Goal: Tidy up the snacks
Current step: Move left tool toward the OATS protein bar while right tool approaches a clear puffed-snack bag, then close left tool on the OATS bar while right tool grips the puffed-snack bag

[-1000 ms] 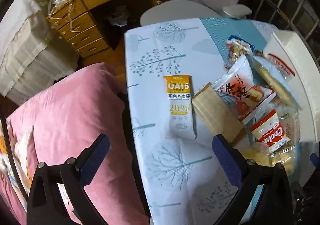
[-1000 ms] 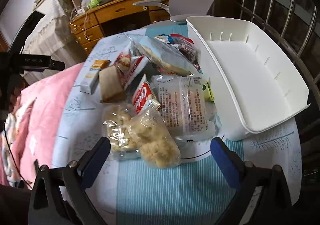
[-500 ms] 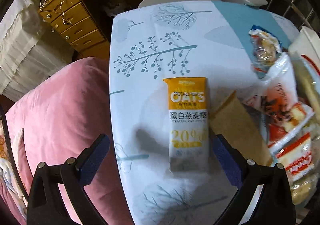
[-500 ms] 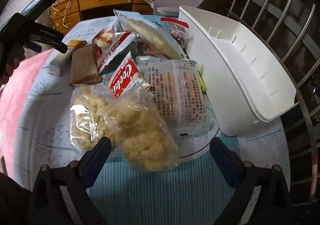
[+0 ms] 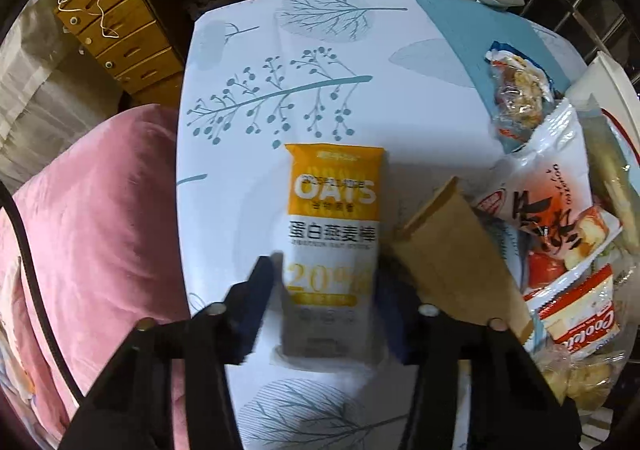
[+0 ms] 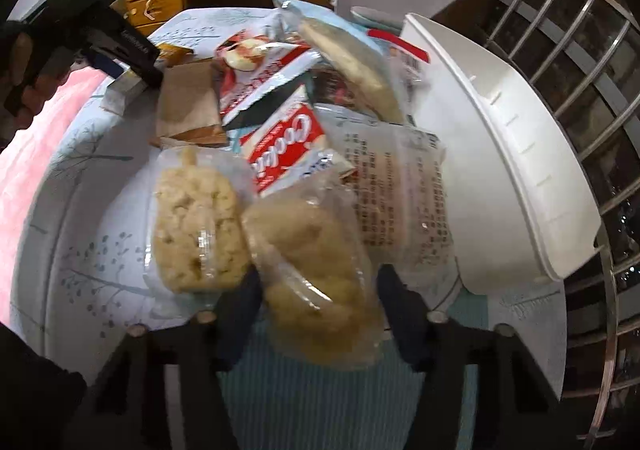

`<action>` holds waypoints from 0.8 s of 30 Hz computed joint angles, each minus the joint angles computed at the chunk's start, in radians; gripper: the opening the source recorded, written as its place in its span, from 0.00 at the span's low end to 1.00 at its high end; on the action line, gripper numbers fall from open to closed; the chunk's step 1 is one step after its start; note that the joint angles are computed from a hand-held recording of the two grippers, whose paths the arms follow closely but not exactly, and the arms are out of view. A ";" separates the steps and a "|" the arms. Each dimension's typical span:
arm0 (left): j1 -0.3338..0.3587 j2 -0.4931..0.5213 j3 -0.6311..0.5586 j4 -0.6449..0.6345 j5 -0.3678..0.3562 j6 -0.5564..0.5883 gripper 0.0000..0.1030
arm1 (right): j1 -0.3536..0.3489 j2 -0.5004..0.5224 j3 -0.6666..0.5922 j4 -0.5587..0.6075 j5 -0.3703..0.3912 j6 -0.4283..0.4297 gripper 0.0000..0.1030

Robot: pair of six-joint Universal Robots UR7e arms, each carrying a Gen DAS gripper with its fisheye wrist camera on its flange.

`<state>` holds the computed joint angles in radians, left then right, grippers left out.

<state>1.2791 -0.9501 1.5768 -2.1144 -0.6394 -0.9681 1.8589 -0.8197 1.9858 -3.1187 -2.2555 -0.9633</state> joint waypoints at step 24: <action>-0.121 -0.145 0.247 -0.079 -0.104 -0.241 0.38 | 0.016 -0.064 -0.197 0.686 -0.006 0.551 0.44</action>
